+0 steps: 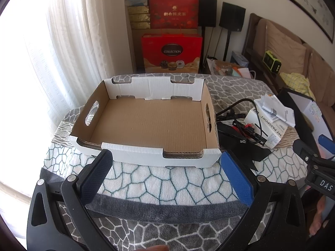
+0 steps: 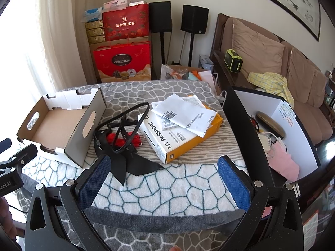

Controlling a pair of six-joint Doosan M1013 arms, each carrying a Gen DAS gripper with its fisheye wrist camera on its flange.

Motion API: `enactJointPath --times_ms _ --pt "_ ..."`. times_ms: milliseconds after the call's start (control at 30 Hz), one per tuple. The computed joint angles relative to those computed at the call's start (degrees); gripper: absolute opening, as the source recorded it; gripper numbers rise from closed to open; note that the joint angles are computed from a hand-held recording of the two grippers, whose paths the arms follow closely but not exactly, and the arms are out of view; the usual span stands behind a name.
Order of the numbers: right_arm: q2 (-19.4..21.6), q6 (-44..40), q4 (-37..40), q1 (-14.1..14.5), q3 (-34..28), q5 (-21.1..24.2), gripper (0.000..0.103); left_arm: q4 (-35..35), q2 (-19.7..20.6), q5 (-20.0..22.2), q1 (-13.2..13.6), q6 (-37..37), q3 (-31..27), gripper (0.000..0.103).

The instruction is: Organize objects

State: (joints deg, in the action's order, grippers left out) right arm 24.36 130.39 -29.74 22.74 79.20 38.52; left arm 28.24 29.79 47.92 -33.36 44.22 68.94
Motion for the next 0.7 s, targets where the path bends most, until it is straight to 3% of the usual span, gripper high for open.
enactJointPath --times_ms 700 --pt "0.6 -1.3 0.8 -0.7 -1.0 0.4 0.103 -0.3 1.1 0.2 1.4 2.3 -1.8 0.103"
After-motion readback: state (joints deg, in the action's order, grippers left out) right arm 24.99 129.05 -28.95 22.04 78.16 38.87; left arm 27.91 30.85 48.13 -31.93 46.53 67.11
